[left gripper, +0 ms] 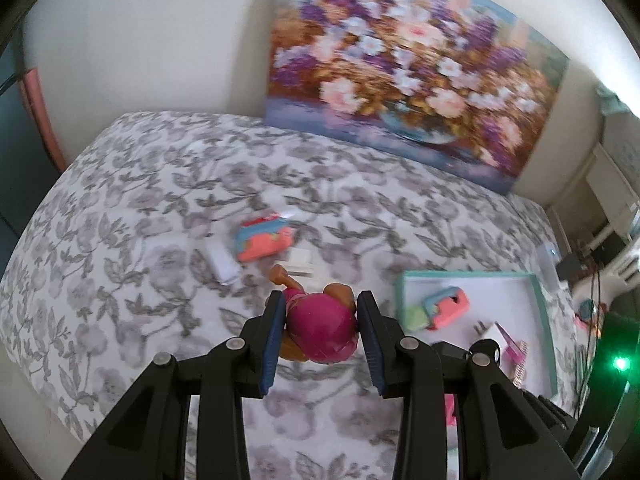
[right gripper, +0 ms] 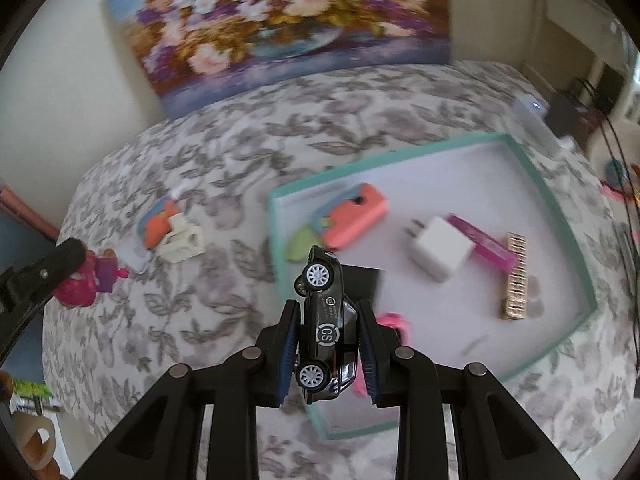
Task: Organize rigid objects
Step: 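Carry the pink doll and black toy car over the white tray with both tools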
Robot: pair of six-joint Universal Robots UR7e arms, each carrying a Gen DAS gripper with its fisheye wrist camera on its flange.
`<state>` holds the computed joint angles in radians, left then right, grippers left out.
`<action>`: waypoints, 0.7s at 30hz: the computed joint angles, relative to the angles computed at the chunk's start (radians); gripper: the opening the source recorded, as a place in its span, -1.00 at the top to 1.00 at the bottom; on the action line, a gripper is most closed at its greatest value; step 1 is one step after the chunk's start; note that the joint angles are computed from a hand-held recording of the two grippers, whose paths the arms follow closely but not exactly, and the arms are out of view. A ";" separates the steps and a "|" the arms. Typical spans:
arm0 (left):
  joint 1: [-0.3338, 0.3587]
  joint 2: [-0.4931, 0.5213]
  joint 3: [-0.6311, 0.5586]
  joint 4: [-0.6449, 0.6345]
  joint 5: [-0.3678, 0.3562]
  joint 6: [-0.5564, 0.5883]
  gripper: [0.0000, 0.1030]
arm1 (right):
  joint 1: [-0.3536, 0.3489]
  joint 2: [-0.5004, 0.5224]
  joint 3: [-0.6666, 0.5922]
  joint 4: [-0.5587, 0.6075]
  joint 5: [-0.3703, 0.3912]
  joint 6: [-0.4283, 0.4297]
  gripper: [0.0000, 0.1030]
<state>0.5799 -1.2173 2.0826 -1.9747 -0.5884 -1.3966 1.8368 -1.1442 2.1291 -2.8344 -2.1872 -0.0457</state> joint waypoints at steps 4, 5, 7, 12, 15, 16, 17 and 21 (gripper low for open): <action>-0.005 0.063 -0.021 -0.096 -0.030 0.084 0.26 | -0.036 -0.032 0.005 0.004 -0.035 0.005 0.42; -0.005 0.081 -0.027 -0.121 -0.040 0.107 0.26 | -0.047 -0.040 0.005 0.005 -0.041 0.006 0.42; -0.006 0.117 -0.041 -0.171 -0.061 0.153 0.26 | -0.068 -0.056 0.005 0.015 -0.042 0.013 0.42; -0.013 0.207 -0.085 -0.260 -0.093 0.257 0.26 | -0.128 -0.099 0.004 0.036 -0.022 0.034 0.42; -0.016 0.251 -0.108 -0.289 -0.105 0.298 0.26 | -0.148 -0.112 0.002 0.038 -0.026 0.036 0.42; -0.016 0.262 -0.114 -0.299 -0.110 0.309 0.26 | -0.154 -0.117 0.002 0.038 -0.026 0.035 0.42; -0.014 0.275 -0.120 -0.310 -0.117 0.320 0.26 | -0.161 -0.123 0.002 0.039 -0.026 0.035 0.42; -0.008 0.325 -0.146 -0.347 -0.140 0.355 0.26 | -0.187 -0.141 0.000 0.042 -0.029 0.037 0.42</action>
<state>0.5714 -0.8919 1.9369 -2.3219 -0.7285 -1.0414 1.6499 -1.2851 2.1293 -2.7923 -2.2160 -0.0088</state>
